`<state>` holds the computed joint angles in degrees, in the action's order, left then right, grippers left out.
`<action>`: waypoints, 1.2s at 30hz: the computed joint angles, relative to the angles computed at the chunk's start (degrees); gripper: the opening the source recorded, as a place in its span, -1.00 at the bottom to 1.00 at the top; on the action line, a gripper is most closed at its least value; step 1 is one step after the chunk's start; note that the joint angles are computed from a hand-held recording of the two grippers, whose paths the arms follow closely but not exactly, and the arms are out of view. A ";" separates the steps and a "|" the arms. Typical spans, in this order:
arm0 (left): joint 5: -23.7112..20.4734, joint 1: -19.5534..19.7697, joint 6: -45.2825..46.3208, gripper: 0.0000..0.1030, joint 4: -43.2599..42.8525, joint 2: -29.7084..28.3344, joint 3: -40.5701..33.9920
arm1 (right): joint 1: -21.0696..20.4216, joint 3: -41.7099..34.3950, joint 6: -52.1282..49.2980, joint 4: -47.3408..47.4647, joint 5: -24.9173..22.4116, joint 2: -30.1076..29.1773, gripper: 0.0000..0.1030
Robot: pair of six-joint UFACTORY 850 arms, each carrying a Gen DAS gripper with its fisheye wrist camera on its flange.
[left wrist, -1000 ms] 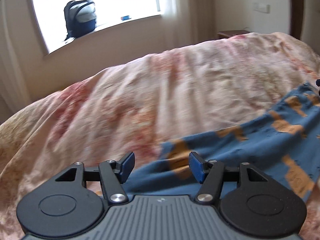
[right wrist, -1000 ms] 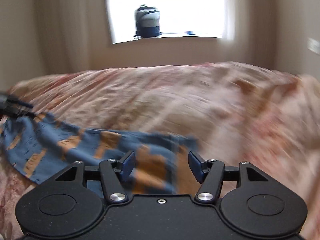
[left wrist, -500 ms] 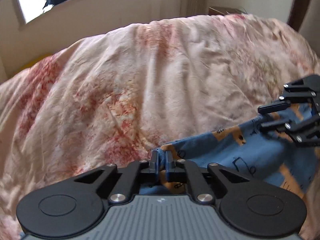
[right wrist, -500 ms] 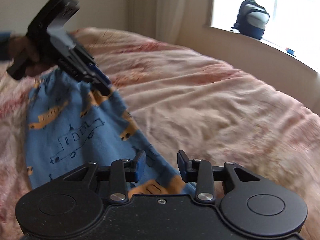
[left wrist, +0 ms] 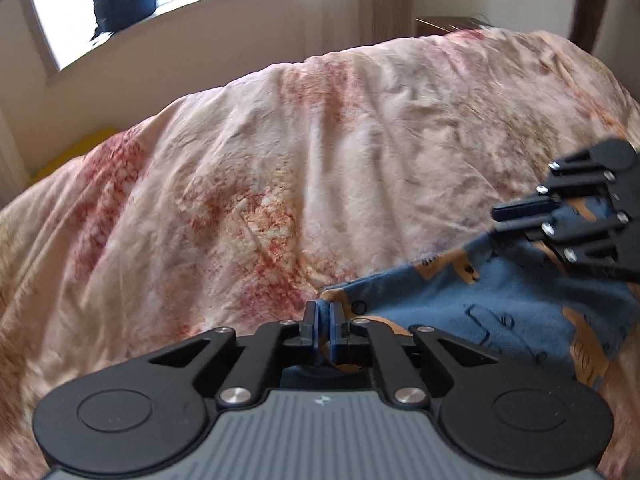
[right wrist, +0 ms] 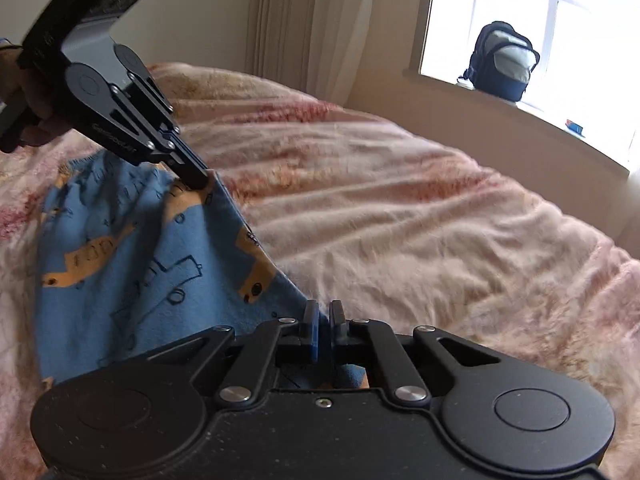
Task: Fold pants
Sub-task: 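Grasp the pants edge with the left tool while the right tool grasps the waistband, then open the left tool and smooth the folded pants flat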
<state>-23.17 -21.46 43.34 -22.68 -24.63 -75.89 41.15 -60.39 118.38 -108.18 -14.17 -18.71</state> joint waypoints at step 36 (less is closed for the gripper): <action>-5.97 -1.04 41.69 0.39 -37.00 14.27 20.46 | 8.37 37.91 19.57 37.50 -22.97 41.84 -0.68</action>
<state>-29.14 -22.50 85.03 -59.68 -10.36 -55.43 49.52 -22.48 137.96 -70.68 -37.14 23.13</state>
